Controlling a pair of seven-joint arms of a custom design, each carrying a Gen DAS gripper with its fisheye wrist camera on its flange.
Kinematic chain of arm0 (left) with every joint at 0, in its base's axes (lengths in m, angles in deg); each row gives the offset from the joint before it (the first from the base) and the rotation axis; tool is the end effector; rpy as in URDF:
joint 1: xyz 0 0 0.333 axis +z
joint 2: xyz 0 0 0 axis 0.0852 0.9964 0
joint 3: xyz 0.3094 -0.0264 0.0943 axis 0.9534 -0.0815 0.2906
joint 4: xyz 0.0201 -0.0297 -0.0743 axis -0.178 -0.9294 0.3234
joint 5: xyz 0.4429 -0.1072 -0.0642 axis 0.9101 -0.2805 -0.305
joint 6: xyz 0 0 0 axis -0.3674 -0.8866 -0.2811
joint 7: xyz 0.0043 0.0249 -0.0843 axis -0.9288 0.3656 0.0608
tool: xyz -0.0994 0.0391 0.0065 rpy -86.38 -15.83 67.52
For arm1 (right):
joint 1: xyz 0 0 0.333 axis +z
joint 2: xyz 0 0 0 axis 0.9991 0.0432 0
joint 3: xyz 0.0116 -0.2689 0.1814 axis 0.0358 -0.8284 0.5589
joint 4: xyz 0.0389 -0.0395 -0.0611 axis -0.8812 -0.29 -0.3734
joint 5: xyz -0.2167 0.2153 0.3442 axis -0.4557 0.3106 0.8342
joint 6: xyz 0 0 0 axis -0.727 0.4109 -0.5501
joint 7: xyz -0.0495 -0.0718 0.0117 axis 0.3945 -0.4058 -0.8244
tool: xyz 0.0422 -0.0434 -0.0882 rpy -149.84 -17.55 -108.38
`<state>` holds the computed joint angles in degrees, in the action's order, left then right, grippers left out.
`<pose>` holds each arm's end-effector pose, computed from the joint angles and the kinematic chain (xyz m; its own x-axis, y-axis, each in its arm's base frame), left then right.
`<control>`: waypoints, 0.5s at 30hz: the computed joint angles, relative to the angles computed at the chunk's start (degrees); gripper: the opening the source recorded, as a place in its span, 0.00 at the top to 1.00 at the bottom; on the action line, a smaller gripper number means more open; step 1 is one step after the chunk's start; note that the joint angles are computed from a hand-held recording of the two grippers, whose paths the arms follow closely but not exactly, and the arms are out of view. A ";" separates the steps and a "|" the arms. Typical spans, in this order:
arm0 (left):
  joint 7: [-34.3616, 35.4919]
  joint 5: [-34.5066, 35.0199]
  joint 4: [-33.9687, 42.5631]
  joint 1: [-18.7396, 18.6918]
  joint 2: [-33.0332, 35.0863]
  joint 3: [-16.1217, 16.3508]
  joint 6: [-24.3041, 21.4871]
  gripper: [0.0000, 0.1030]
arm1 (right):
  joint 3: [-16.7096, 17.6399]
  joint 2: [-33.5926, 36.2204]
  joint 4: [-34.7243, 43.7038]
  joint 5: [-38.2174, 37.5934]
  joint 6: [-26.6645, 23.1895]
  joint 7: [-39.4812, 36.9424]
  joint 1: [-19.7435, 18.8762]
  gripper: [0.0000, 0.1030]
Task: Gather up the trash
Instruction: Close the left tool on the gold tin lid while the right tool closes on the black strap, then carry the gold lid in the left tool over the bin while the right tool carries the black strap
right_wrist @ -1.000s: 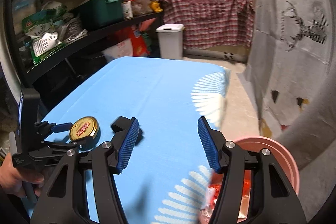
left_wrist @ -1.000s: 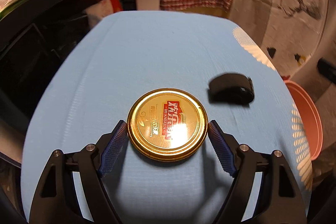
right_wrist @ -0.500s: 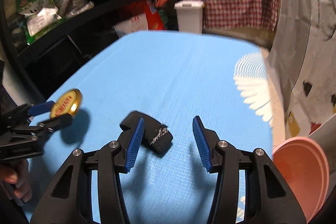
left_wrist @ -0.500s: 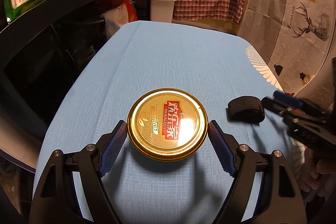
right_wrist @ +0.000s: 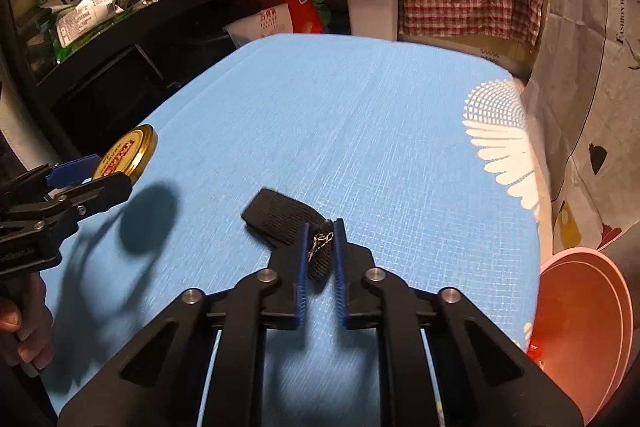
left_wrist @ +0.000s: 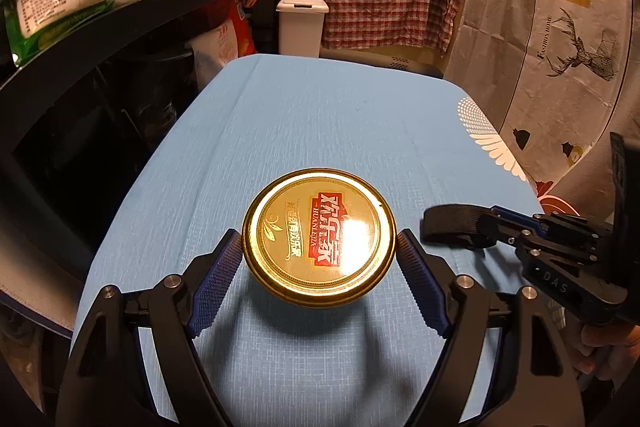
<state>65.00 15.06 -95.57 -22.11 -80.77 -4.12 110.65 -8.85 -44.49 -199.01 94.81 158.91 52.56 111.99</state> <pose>0.3724 -0.4138 0.3775 0.4917 -0.8654 0.0967 -0.5851 -0.4106 -0.6993 0.5187 0.4055 0.3423 0.7966 -0.5859 -0.1490 -0.5234 -0.5450 -0.6550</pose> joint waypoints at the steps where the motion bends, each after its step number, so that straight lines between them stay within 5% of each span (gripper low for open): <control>1: 0.07 0.08 0.18 -0.07 -0.01 -0.11 -0.35 0.26 | 0.43 -0.57 -0.35 1.44 0.22 -1.20 -0.41 0.91; 15: -0.16 1.62 2.74 -1.85 -0.73 -1.65 -4.98 0.26 | -5.47 -12.57 -7.05 17.10 -2.12 -12.99 3.33 0.93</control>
